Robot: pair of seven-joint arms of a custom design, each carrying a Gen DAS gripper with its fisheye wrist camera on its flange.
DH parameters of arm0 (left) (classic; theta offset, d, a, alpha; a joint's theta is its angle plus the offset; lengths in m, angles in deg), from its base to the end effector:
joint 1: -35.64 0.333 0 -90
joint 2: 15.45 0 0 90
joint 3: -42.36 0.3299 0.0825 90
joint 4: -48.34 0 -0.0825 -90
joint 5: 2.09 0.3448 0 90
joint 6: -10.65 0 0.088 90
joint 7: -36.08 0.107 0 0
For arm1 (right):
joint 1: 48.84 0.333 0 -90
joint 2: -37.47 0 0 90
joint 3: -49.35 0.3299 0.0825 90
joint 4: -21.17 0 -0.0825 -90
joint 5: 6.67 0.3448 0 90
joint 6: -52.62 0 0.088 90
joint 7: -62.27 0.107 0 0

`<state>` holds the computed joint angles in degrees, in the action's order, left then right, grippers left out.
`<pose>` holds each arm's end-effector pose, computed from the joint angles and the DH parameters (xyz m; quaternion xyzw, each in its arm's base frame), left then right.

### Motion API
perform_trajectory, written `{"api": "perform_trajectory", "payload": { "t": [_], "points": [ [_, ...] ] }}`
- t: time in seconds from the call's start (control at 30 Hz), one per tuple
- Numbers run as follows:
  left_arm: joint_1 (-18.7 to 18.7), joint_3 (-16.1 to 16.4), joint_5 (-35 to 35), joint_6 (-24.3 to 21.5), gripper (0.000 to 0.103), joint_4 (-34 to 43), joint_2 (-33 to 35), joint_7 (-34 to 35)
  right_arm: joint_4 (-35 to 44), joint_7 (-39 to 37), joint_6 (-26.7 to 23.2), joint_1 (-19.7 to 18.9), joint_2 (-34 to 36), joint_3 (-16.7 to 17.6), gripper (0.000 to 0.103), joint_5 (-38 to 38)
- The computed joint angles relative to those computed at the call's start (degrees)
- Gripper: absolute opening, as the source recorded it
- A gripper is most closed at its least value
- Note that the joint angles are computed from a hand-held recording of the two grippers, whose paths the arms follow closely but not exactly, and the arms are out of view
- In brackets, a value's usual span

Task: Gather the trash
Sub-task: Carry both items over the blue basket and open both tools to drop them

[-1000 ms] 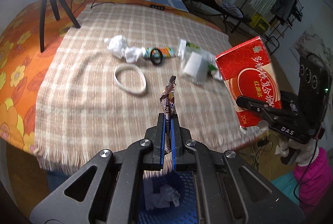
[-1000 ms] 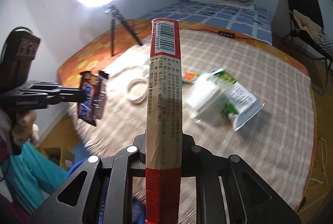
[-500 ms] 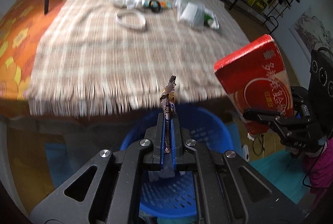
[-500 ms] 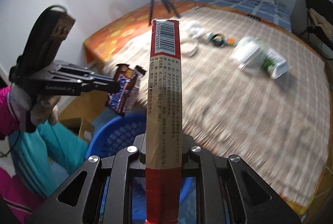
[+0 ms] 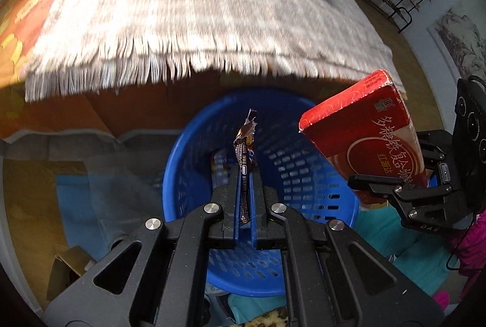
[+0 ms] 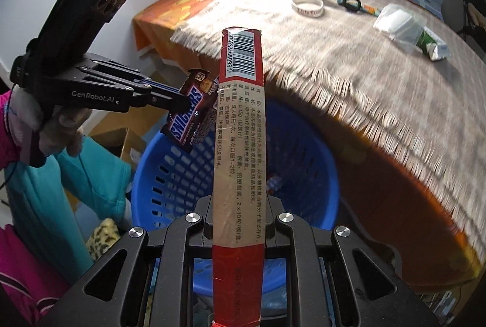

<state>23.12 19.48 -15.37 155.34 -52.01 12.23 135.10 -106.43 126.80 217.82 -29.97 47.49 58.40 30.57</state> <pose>0.5615 -0.3512 0.3825 0.4820 -0.8460 0.2199 0.0596 0.5042 0.2246 0.3826 -0.7818 0.5582 -0.0350 0.2756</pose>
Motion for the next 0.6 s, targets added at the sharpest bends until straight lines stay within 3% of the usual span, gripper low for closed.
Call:
{"api": "perform_trajectory", "payload": {
  "t": [0.5,0.6],
  "points": [
    [-0.7,0.3,1.4,-2.2,0.004,0.4,1.4,-0.7,-0.3,1.4,-1.9,0.5,1.6,0.2,0.018,-1.2],
    [-1.1,0.6,2.0,-2.3,0.008,0.7,1.7,-1.1,-0.5,1.9,-1.9,0.6,1.5,0.1,0.024,-1.4]
  ]
}}
